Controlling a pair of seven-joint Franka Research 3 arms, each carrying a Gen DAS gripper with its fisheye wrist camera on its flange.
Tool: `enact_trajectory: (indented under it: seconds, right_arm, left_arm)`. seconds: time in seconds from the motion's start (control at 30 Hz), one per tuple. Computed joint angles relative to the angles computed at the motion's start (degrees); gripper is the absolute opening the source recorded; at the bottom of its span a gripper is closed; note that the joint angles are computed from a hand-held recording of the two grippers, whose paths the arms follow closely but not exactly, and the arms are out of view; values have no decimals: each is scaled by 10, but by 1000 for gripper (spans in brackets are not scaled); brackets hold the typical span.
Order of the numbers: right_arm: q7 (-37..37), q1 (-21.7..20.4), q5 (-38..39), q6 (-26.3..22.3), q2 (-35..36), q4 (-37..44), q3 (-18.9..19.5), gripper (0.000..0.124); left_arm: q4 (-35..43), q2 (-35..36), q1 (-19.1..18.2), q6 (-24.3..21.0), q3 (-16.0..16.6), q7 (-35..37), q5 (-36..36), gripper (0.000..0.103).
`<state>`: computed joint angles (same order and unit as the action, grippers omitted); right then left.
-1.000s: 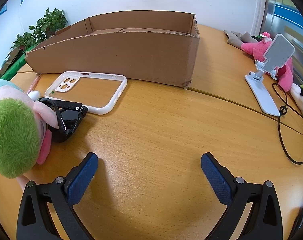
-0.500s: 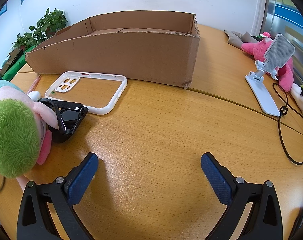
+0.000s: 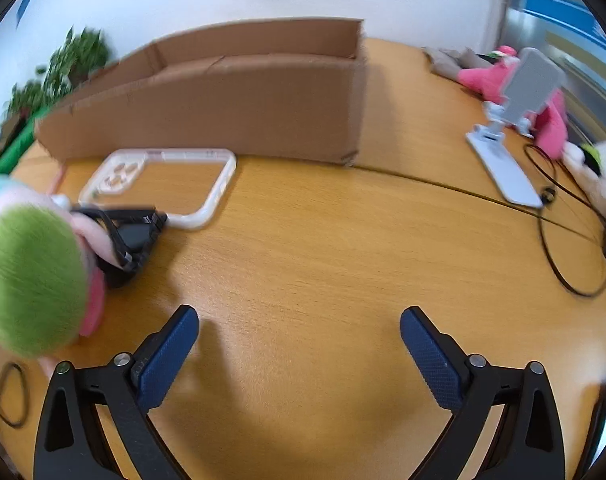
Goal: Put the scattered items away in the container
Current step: 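Close the right tool on the teal-pink plush toy and lift it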
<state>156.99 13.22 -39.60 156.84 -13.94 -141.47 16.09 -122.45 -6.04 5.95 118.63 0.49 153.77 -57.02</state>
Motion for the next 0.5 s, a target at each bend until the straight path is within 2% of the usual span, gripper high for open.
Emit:
enact_trajectory:
  seconds: [0.13,0.23,0.27,0.37,0.43,0.47,0.5]
  right_arm:
    - [61,-28,-12,116,-81,-42,21,100]
    - [55,-35,5,188,-80,-38,41,103]
    - [40,-30,14,188,-65,-27,47,103]
    - [-14,-15,47,144,11,24,73,101]
    - [-71,28,113,198,62,31,42,98]
    - [-69,34,115,206,75,36,41,97]
    - [-33,19,77,196,82,46,57,97]
  left_arm:
    - [2,2,1,-5,1,0,1,78]
    - [3,5,3,-10,1,0,-2,78]
    - [4,6,3,-14,1,-1,-3,78]
    - [6,9,6,-23,1,-2,-2,75]
    - [5,8,9,-28,2,-4,-2,73]
    - [2,5,10,-27,2,-3,-3,71]
    - [-4,0,11,-24,2,0,-4,70]
